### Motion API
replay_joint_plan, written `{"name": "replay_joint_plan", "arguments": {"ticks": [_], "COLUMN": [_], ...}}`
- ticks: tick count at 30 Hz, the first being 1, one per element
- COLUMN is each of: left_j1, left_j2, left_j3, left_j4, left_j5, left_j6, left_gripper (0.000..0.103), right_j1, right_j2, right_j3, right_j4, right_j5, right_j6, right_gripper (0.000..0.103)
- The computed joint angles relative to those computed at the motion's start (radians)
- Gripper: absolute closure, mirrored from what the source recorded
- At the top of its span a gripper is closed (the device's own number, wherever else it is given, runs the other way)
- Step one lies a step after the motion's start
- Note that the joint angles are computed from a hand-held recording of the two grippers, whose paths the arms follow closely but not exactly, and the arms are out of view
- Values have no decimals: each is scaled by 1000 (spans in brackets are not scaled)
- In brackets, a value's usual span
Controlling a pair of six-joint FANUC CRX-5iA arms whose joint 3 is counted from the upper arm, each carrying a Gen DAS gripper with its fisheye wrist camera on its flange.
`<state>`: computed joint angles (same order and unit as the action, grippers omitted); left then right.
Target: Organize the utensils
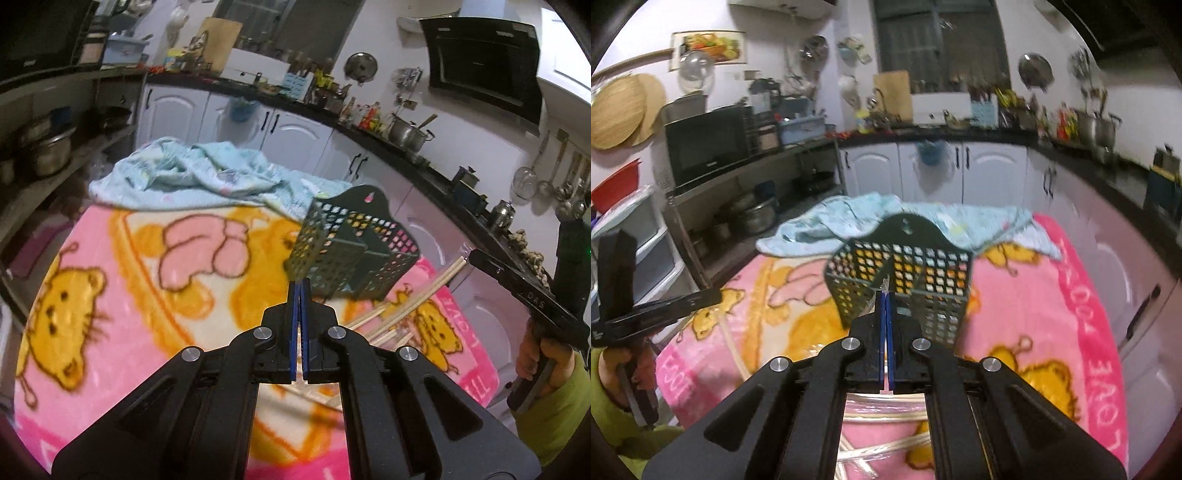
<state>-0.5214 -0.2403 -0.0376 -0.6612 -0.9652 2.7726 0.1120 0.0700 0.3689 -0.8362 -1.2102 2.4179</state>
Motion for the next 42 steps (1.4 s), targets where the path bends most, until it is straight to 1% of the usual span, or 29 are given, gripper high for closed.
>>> {"name": "replay_joint_plan", "arguments": {"ticks": [4, 9, 17, 22, 31, 38, 42], "left_j1": [-15, -14, -8, -2, 24, 40, 59], "left_j2": [19, 42, 80, 86, 132, 173, 208], "left_j3": [38, 78, 148, 185, 295, 383, 442], "left_j4": [-6, 10, 48, 64, 100, 101, 110], "left_j5": [5, 31, 79, 110, 140, 149, 150], "left_j6": [-36, -91, -174, -203, -301, -346, -372], "left_gripper": [103, 103, 103, 103, 103, 103, 103], "right_j1": [-22, -35, -91, -113, -130, -136, -125], "right_j2": [-22, -48, -47, -46, -36, -8, 5], "right_j3": [10, 9, 38, 61, 122, 203, 238], "right_j4": [-39, -53, -99, -123, -145, -171, -177], "right_j5": [-30, -23, -42, -59, -60, -70, -50], "right_j6": [27, 39, 38, 39, 17, -12, -24], "right_gripper": [102, 102, 102, 102, 102, 102, 102]}}
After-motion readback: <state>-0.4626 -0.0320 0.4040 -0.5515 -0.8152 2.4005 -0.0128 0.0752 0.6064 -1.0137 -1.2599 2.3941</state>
